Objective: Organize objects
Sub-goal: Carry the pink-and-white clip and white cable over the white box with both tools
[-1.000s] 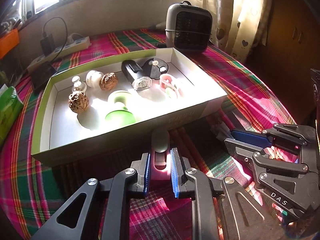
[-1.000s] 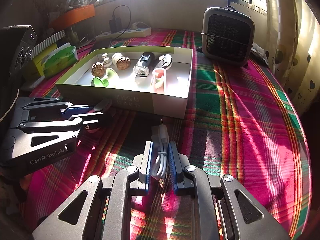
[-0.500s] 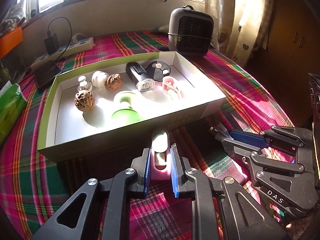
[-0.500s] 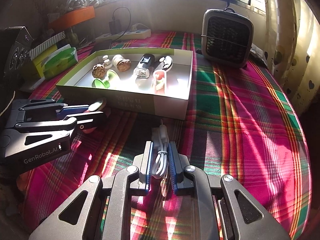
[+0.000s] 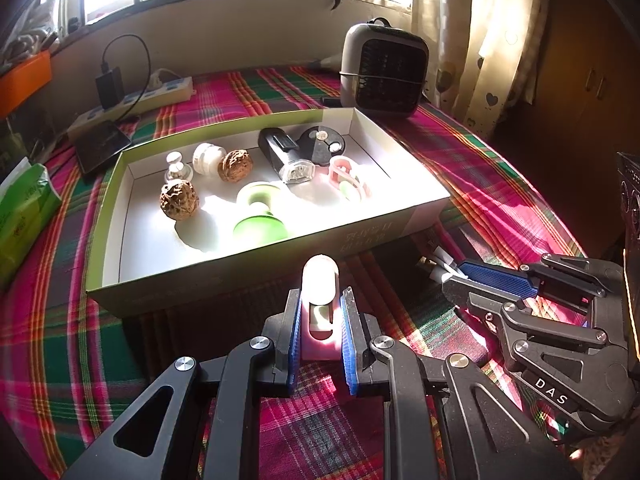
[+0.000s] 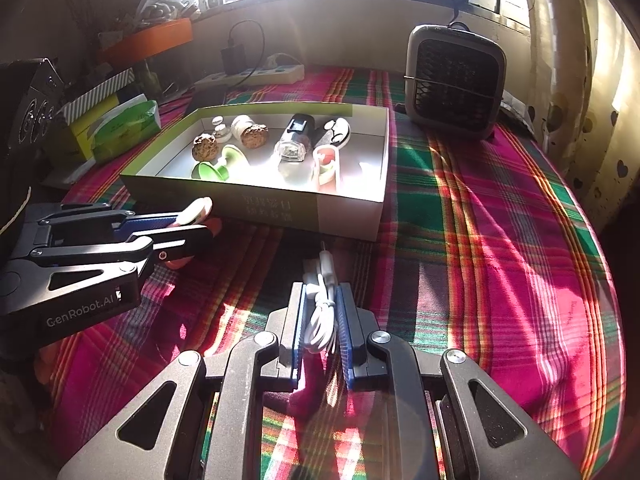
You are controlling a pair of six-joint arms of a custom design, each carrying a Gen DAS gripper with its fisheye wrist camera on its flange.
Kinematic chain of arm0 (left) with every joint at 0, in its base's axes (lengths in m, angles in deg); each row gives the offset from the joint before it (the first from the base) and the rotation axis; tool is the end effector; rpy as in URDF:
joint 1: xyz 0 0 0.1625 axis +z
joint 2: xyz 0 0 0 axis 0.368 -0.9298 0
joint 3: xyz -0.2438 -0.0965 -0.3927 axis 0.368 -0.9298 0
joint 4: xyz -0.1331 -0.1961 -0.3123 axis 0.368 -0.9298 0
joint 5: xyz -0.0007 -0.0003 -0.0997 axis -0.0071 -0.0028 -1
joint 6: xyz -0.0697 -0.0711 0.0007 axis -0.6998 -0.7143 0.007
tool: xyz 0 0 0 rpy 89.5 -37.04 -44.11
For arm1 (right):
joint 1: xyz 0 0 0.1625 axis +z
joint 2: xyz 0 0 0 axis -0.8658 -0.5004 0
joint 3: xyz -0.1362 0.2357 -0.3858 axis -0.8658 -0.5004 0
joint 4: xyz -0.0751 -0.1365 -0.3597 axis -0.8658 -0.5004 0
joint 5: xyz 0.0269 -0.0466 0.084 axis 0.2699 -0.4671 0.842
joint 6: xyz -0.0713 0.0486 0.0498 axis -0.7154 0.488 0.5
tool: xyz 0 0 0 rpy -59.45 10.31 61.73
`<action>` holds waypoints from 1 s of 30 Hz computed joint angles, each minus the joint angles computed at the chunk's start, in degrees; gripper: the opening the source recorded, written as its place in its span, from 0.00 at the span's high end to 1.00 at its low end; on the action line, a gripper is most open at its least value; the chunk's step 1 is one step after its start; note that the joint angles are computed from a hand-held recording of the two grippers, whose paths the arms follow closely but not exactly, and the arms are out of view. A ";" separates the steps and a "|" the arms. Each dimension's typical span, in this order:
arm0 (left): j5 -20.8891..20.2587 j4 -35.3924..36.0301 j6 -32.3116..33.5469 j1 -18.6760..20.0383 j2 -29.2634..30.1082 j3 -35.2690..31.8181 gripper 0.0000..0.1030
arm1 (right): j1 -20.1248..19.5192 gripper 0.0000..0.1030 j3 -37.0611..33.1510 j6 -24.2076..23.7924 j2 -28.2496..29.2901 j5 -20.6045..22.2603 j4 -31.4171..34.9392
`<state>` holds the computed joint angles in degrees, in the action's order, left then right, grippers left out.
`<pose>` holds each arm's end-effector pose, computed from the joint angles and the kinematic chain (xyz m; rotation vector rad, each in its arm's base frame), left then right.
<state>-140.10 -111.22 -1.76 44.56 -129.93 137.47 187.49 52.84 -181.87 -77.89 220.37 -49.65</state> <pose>-0.0172 -0.4364 0.2118 1.3554 2.4796 -0.3081 0.2989 -0.3153 -0.0860 0.0641 -2.1720 0.9504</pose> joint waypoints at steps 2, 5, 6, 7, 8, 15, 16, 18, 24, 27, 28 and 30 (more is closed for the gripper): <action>-0.09 0.09 0.01 0.14 -0.11 -0.13 0.85 | 0.15 0.84 0.12 -0.06 -0.11 0.13 -0.32; -0.36 0.38 -0.02 0.25 -0.39 -0.30 0.85 | 0.38 0.84 0.12 -0.08 -0.23 0.34 -0.49; -0.36 0.34 -0.01 0.24 -0.47 -0.30 0.85 | 0.45 0.84 0.18 -0.14 -0.31 0.34 -0.62; -0.33 0.28 -0.04 0.20 -0.55 -0.28 0.85 | 0.49 0.84 0.17 -0.12 -0.34 0.36 -0.66; -0.43 0.37 -0.07 0.19 -0.69 -0.30 0.85 | 0.53 0.84 0.13 -0.12 -0.37 0.41 -0.67; -0.62 0.52 -0.16 0.02 -1.81 -0.47 0.85 | 1.23 0.84 0.04 -0.73 -0.91 0.94 -1.41; -0.62 0.56 -0.17 0.01 -1.97 -0.51 0.85 | 1.30 0.84 -0.05 -0.74 -0.94 1.02 -1.35; -0.64 0.67 -0.18 -0.01 -2.27 -0.61 0.85 | 1.49 0.84 -0.15 -0.90 -1.03 1.18 -1.46; -0.76 0.61 -0.16 -0.08 -2.97 -0.86 0.85 | 1.82 0.84 -0.47 -1.76 -1.49 1.79 -1.91; -0.88 0.55 -0.14 -0.06 -3.13 -1.11 0.85 | 1.90 0.85 -0.56 -2.45 -1.77 1.93 -2.33; -0.85 0.41 -0.10 -0.07 -3.14 -1.14 0.85 | 1.91 0.84 -0.58 -2.69 -1.89 1.95 -2.49; -0.82 0.32 -0.06 -0.07 -3.13 -1.26 0.85 | 1.87 0.84 -0.70 -3.29 -2.08 1.92 -2.74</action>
